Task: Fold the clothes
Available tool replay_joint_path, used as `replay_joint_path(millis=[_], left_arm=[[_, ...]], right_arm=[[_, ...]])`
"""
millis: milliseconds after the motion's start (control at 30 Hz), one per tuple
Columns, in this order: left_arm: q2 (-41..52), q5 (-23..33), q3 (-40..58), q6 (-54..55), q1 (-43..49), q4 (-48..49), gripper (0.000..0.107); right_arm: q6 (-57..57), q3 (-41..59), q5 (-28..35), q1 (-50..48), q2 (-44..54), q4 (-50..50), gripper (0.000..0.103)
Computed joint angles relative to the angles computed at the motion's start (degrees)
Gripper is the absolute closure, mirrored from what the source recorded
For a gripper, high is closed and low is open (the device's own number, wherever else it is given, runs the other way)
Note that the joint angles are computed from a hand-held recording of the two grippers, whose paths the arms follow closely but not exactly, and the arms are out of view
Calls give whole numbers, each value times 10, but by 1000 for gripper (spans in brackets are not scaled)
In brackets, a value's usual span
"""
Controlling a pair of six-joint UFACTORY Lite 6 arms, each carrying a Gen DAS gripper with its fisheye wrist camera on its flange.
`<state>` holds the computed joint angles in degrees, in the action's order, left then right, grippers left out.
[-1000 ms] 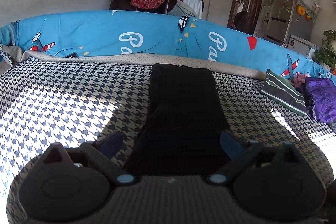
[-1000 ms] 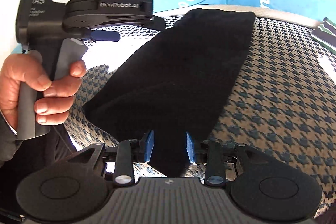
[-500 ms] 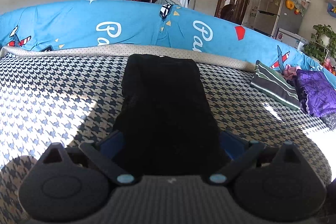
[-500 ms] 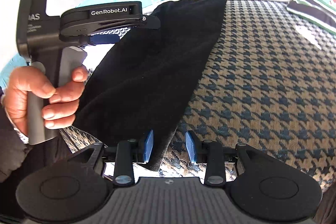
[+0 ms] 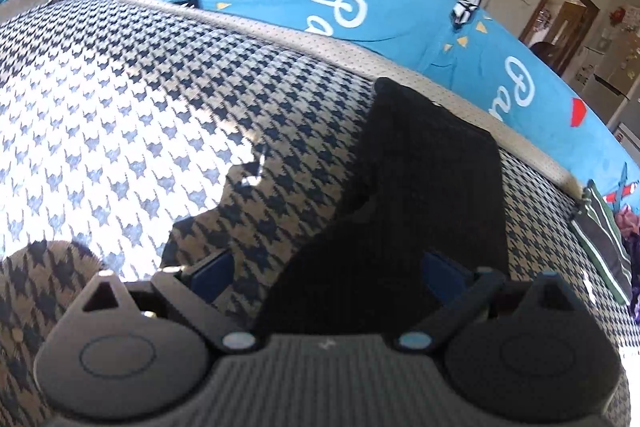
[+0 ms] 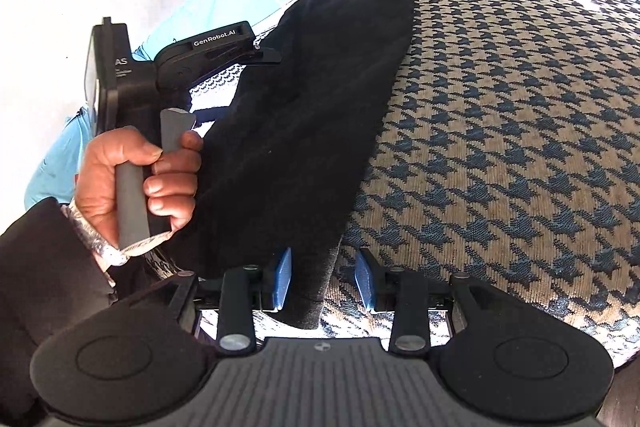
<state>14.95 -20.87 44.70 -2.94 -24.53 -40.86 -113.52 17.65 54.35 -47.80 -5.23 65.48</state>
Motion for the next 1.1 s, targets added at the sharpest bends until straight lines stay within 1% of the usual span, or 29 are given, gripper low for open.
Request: replay_joint_path(millis=[100, 200, 333, 400, 433, 600, 667, 800, 867, 967, 1100], left_arm=[[-5, -8, -8, 3, 5, -8, 8], [-30, -18, -23, 18, -5, -21, 8], [-65, -43, -37, 131, -39, -119, 8], [-70, -57, -32, 211, -56, -192, 8], [-67, -61, -28, 235, -59, -212, 8], [-40, -40, -10, 227, -53, -188, 8], [-21, -48, 9, 281, -62, -236, 8], [22, -82, 53, 414, -64, -384, 8], [41, -91, 69, 454, -55, -435, 8], [65, -89, 84, 478, -34, -468, 8], [83, -104, 97, 485, -28, -466, 7]], right_arm=[[5, 4, 1, 2, 0, -5, 68], [7, 6, 4, -3, -3, -14, 68], [-7, 10, -12, 21, 16, 13, 68], [-9, 12, -16, 28, 22, 19, 68], [-9, 12, -17, 29, 22, 19, 68], [-13, 10, -18, 31, 26, 23, 67], [-11, 14, -17, 34, 31, 21, 67], [-4, 18, -11, 30, 36, 10, 67], [-2, 20, -7, 27, 37, 4, 67], [1, 23, -4, 26, 43, 1, 67], [14, 31, 7, 18, 50, -13, 67]])
